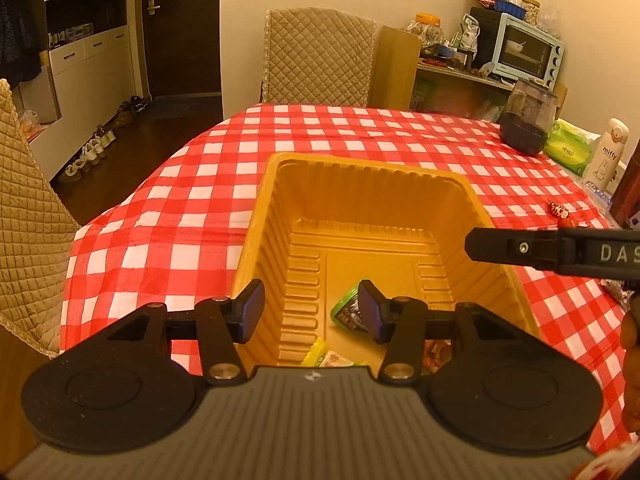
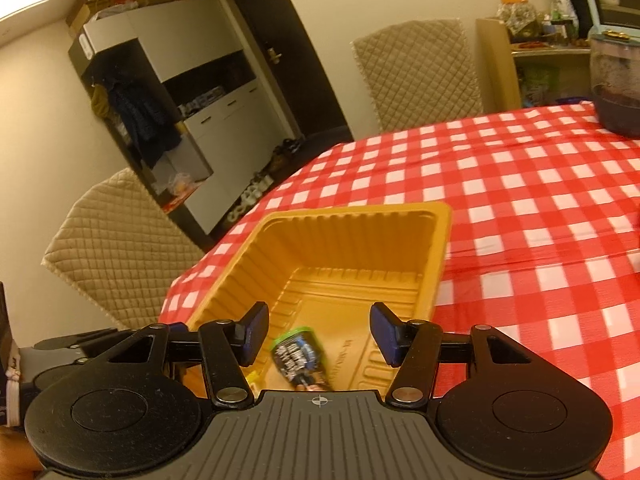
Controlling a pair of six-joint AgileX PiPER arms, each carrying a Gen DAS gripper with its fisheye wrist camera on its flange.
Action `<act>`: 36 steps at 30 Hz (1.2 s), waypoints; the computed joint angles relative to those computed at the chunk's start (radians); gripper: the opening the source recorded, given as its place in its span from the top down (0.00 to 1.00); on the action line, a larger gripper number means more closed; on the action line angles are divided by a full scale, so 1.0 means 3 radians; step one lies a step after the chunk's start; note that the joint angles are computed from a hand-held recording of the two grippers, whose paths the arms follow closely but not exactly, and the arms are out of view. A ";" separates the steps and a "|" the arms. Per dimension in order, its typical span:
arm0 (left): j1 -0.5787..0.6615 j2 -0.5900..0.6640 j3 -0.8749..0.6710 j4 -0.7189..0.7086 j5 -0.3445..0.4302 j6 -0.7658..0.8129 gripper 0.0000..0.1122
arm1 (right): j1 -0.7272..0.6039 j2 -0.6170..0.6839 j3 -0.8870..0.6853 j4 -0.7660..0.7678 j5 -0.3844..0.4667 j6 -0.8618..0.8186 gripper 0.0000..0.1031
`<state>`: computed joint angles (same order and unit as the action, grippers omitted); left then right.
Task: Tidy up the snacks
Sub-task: 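Move both tools back toward the remaining snack pile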
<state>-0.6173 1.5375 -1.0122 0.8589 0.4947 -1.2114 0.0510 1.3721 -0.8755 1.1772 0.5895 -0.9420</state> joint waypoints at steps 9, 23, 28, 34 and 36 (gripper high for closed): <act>-0.0285 0.0113 -0.0335 -0.0067 0.0110 0.0016 0.58 | -0.0226 -0.0412 0.0203 -0.0198 -0.0285 -0.0071 0.45; -0.0881 0.0793 -0.1421 -0.0290 0.0174 0.0108 0.58 | -0.1883 -0.0876 0.0050 -0.0590 0.0479 -0.0073 0.45; -0.1095 0.1188 -0.1997 -0.0576 0.0240 0.0409 0.57 | -0.2850 -0.0739 -0.0112 -0.0398 0.1024 -0.0623 0.45; -0.1249 0.1744 -0.2773 -0.1097 0.0392 0.0883 0.56 | -0.3593 -0.0381 -0.0064 -0.0391 0.1115 -0.1276 0.45; -0.1287 0.1923 -0.3021 -0.1223 0.0480 0.1016 0.55 | -0.3726 -0.0222 -0.0040 -0.0406 0.1058 -0.1462 0.45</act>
<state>-1.0033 2.1145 -1.9185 0.4919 0.6386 -0.9065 -1.0669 1.3055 -0.8876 1.0554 0.9069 -1.3807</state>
